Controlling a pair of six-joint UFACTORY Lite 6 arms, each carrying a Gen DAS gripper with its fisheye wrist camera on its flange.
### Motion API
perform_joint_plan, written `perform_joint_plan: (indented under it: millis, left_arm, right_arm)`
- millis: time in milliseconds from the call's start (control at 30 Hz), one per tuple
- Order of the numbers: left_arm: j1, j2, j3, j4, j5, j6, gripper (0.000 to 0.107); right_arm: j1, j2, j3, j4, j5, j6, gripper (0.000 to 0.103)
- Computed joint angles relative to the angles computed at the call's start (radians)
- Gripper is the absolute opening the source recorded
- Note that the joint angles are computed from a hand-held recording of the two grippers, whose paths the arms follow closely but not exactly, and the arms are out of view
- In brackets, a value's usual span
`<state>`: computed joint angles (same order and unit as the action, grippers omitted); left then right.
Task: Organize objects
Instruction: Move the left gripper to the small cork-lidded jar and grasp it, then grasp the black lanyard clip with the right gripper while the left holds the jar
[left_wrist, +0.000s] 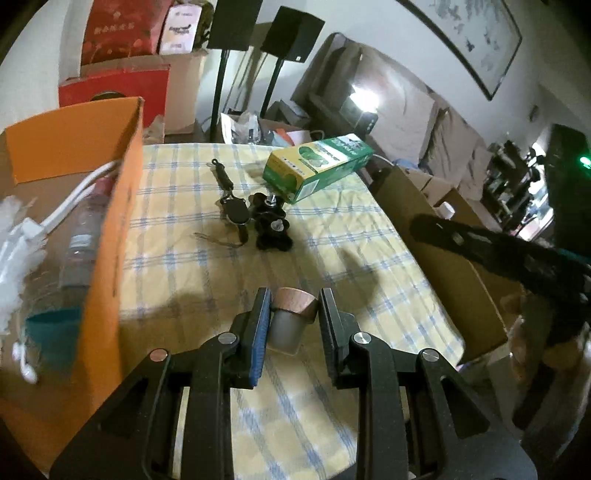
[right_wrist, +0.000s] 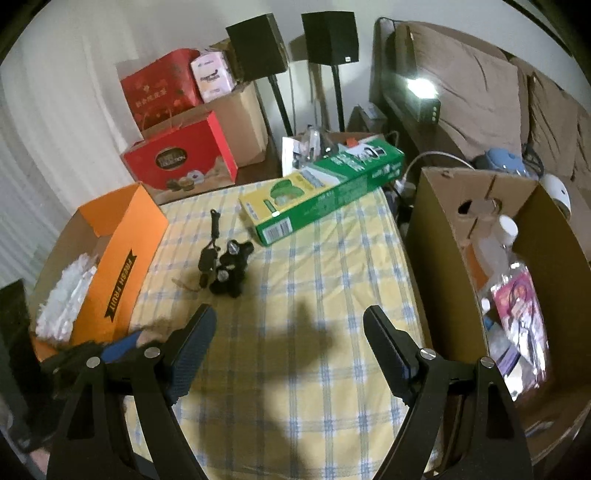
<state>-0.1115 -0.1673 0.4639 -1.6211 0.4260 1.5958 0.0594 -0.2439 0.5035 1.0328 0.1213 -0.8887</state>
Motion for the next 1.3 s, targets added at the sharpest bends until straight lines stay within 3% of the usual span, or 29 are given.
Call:
perform_joint_plan:
  millis: [167, 333, 500, 600, 967, 1300]
  left_arm:
    - [0.065, -0.131, -0.014, 0.259, 0.042, -0.24, 0.024]
    - [0.155, -0.233, -0.008, 0.449, 0.133, -0.389, 0.024]
    - [0.258, -0.265, 0.033, 0.549, 0.227, -0.449, 0.024]
    - [0.324, -0.26, 0.062, 0.568, 0.28, -0.444, 0.024]
    - [0.441, -0.163, 0.117, 0.539, 0.334, -0.361, 0.024]
    - [0.493, -0.1, 0.138, 0.51, 0.363, -0.308, 0.024]
  right_arm:
    - [0.027, 0.098, 0.116, 0.057, 0.044, -0.07, 0.075]
    - [0.11, 0.279, 0.306, -0.181, 0.04, 0.171, 0.06]
    - [0.18, 0.487, 0.535, -0.491, 0.046, 0.47, 0.055]
    - [0.205, 0.617, 0.681, -0.593, 0.072, 0.562, 0.047]
    - [0.244, 1.062, 1.199, -0.756, 0.242, 0.723, 0.039]
    - [0.265, 1.331, 1.547, -0.958, 0.369, 0.909, 0.033]
